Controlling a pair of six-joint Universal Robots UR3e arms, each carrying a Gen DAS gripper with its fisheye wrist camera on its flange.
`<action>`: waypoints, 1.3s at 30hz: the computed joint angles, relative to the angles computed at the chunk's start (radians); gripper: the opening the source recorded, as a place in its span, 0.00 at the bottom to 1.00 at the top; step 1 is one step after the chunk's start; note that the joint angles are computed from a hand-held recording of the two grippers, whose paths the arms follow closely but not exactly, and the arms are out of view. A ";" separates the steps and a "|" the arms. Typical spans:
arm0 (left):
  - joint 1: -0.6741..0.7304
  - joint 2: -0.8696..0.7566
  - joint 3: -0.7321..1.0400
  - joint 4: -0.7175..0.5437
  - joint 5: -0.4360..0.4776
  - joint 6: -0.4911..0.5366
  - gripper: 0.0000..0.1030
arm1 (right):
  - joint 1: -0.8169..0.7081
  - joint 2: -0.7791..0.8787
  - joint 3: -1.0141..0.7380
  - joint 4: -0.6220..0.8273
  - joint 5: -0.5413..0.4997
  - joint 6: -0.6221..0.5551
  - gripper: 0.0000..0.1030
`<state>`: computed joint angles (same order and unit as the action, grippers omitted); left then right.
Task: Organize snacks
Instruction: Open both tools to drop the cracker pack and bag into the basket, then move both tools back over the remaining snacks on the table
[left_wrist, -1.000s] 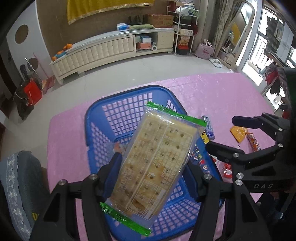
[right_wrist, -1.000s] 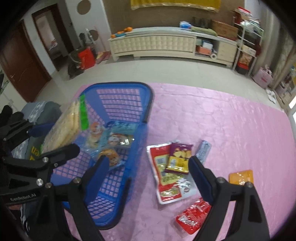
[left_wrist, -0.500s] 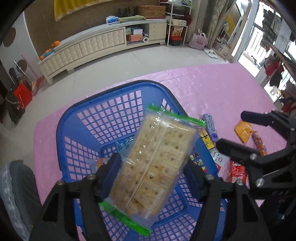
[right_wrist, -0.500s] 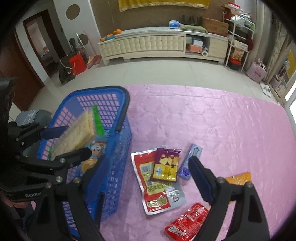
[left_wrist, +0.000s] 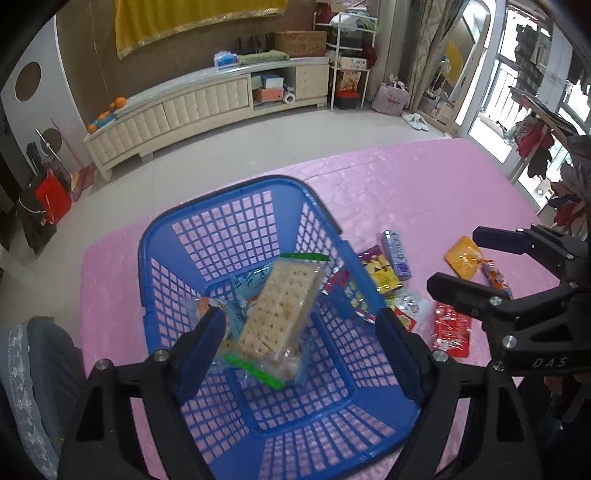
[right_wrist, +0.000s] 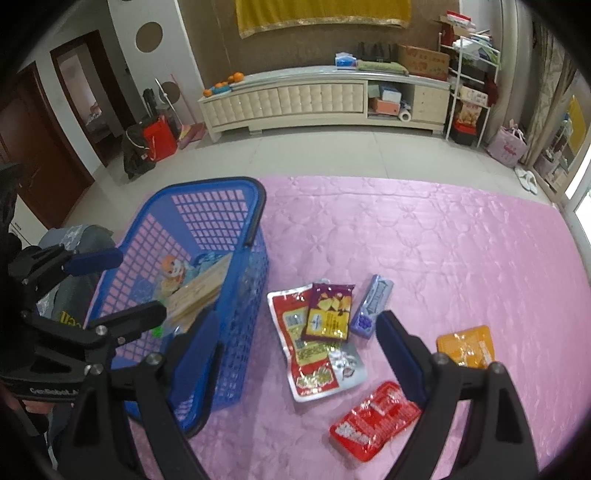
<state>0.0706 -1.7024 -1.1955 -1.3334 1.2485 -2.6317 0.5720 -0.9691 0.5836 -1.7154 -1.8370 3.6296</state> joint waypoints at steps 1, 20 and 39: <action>0.000 0.018 -0.009 -0.003 -0.002 0.001 0.79 | 0.006 -0.011 0.007 0.003 -0.005 0.003 0.87; -0.130 0.194 -0.109 0.004 0.046 -0.056 0.79 | 0.073 -0.321 0.330 -0.061 -0.085 0.021 0.87; -0.583 -0.117 0.120 0.048 0.255 -0.210 0.79 | -0.205 -0.915 1.034 -0.151 0.005 -0.050 0.87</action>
<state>-0.5121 -1.8194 -1.0751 -1.2853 1.5039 -2.8413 0.3669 -1.8838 1.6172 -1.8664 -1.8322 3.5794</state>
